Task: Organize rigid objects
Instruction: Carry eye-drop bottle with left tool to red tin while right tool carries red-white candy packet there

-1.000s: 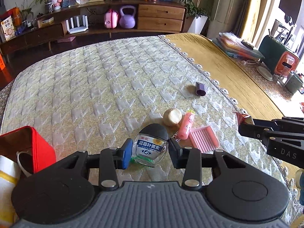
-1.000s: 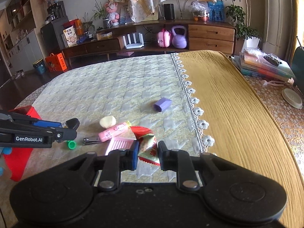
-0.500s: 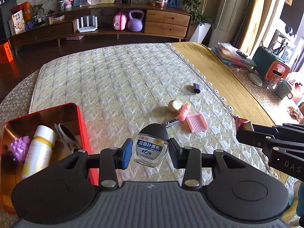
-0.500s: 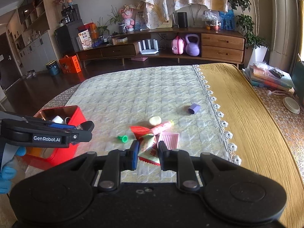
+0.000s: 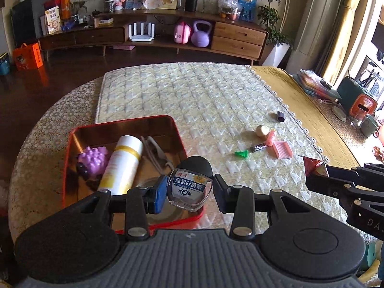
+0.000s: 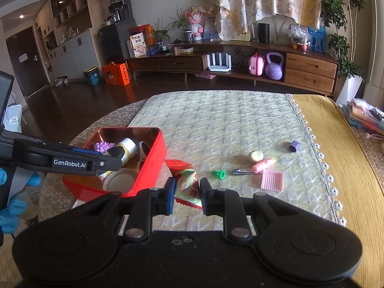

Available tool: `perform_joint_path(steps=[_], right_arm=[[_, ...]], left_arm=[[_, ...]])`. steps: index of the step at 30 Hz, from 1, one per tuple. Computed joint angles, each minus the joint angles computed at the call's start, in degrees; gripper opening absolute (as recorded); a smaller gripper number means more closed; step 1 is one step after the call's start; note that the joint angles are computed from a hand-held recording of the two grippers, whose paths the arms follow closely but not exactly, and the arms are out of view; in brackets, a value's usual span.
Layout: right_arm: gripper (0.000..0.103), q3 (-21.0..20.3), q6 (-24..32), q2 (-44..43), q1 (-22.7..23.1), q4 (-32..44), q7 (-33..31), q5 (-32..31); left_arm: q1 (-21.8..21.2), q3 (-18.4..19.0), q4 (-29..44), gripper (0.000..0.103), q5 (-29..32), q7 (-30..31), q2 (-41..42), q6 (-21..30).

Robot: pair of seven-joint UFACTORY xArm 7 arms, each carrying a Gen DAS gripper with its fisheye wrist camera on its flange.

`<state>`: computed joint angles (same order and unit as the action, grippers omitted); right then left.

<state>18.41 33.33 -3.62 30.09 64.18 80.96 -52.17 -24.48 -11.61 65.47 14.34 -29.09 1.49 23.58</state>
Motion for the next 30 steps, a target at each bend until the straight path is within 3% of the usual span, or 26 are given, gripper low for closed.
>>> perform_joint_path(steps=[5, 14, 21, 30], right_arm=[[0.021, -0.2, 0.7, 5.3, 2.4, 5.5, 0.0, -1.6], [0.021, -4.8, 1.5, 14.2, 9.1, 14.7, -1.1, -2.6], [0.021, -8.6, 1.2, 20.2, 12.6, 20.6, -3.4, -0.8], [0.021, -12.4, 2.0, 27.2, 15.8, 27.9, -9.5, 3.6]], left_arm=[[2.3, 1.2, -4.0, 0.04, -1.0, 1.5, -3.6, -1.0], [6.3, 2.1, -7.8, 0.04, -3.5, 4.5, -5.3, -1.4], [7.1, 2.4, -8.2, 0.04, -5.9, 7.8, -4.0, -0.5], [7.2, 2.6, -7.4, 0.04, -5.9, 7.3, -1.7, -0.3]])
